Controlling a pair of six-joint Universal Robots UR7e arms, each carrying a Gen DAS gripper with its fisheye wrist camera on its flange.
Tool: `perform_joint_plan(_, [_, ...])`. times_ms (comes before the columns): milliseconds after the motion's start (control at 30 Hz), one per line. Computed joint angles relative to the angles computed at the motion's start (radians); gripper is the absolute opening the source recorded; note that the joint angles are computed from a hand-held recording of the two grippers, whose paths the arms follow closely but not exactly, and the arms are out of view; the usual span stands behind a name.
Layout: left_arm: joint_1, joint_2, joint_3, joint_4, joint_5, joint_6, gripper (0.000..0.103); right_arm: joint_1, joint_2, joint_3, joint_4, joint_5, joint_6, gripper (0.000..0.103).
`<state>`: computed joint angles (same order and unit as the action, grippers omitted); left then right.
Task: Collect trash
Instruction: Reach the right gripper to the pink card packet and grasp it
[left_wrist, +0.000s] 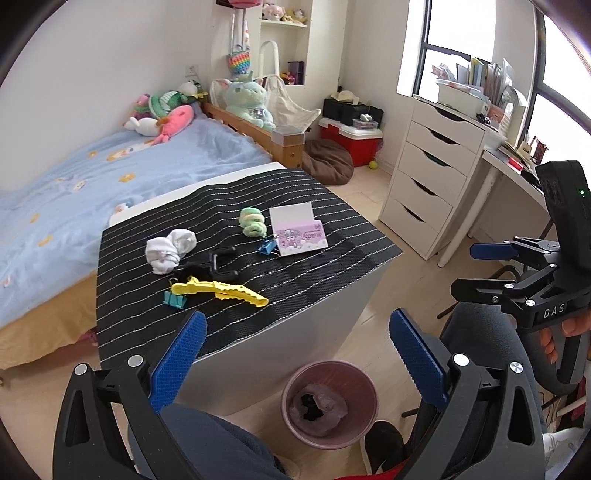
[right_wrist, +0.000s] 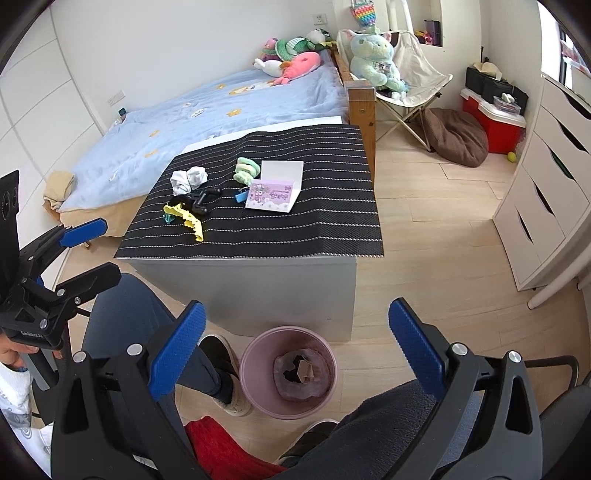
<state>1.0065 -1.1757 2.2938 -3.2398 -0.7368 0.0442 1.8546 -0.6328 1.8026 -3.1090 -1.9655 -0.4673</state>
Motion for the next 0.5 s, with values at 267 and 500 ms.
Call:
perform_joint_plan(267, [0.023,-0.022,-0.001,-0.039,0.050,-0.003,0.095,0.020,0.050,-0.091,0.076,-0.004,0.022,0.098])
perform_joint_plan(500, [0.034,-0.030,0.001,-0.059,0.061,-0.008,0.095,0.037,0.112,-0.205,0.131,-0.009,0.042,0.098])
